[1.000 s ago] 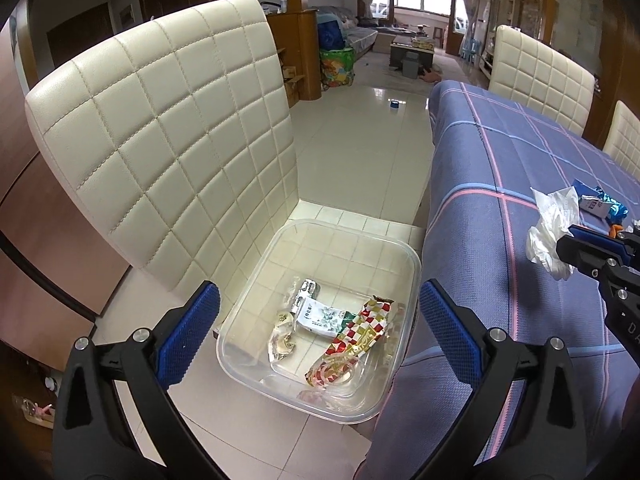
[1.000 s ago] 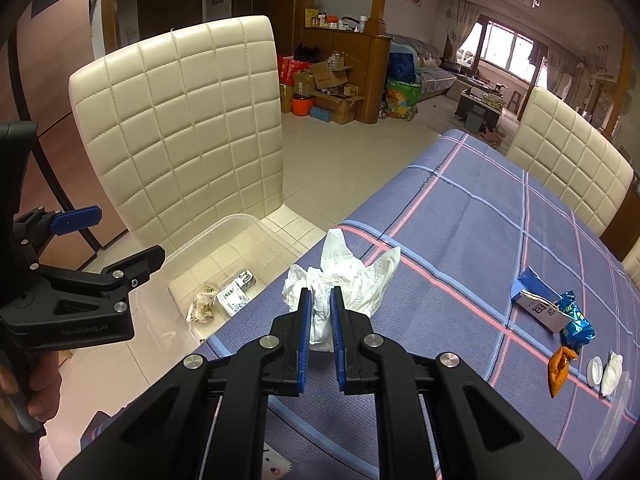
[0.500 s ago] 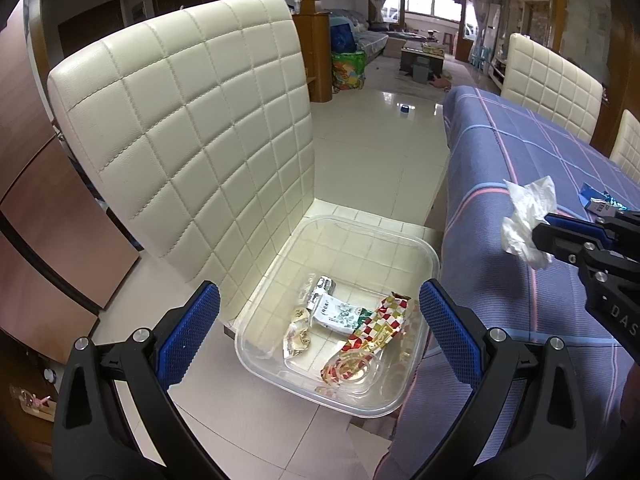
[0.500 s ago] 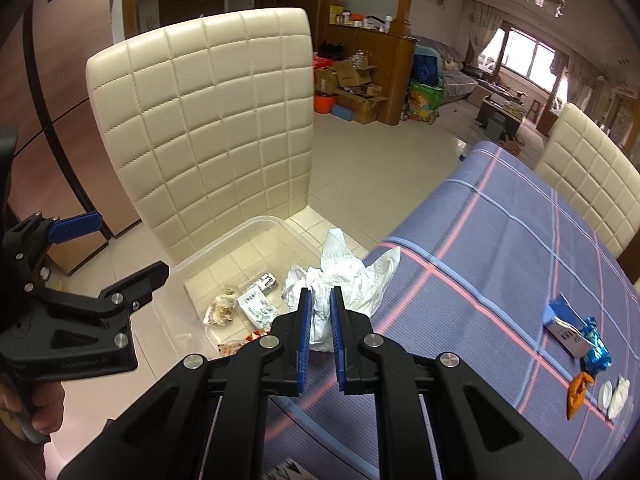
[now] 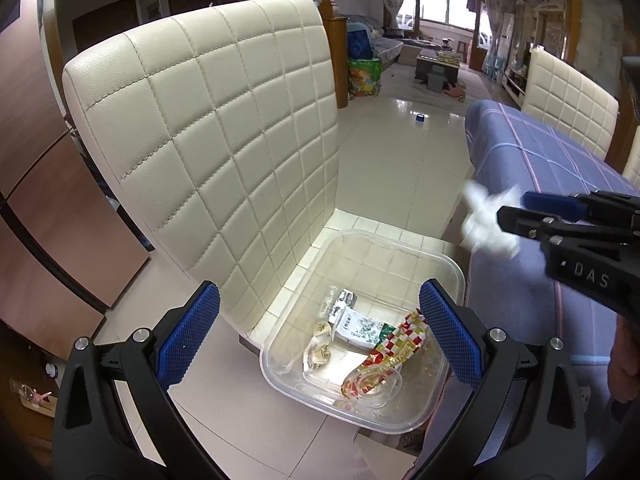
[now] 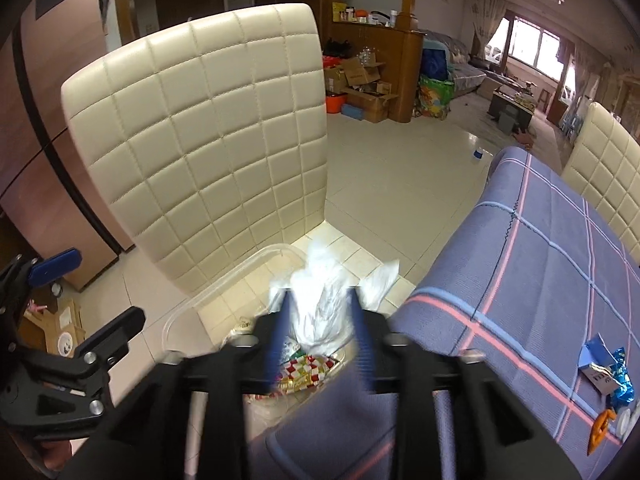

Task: Collect trash
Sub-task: 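Carry the clear lid and white tissue to the bin and open both tools, then grasp the orange peel with the right tool while the left tool grasps the torn blue box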

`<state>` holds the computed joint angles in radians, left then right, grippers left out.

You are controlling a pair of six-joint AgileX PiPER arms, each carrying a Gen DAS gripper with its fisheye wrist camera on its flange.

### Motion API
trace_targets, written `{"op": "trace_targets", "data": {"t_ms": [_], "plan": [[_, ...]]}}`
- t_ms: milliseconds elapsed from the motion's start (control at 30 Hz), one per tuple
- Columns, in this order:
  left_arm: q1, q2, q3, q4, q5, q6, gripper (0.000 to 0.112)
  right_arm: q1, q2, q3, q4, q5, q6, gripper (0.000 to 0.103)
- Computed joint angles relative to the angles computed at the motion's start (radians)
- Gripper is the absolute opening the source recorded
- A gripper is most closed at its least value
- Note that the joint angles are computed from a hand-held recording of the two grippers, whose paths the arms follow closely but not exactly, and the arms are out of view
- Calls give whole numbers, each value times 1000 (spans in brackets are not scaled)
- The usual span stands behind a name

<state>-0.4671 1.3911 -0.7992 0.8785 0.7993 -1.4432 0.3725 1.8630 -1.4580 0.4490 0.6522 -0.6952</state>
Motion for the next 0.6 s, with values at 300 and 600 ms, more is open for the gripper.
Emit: {"op": "trace_targets", "data": {"t_ms": [300, 600], "plan": [[21, 33, -9, -10, -33, 16, 98, 9, -18, 42, -25, -111, -8, 69], [-56, 58, -68, -11, 17, 22, 98, -38, -54, 75, -13, -86, -20, 69]]}}
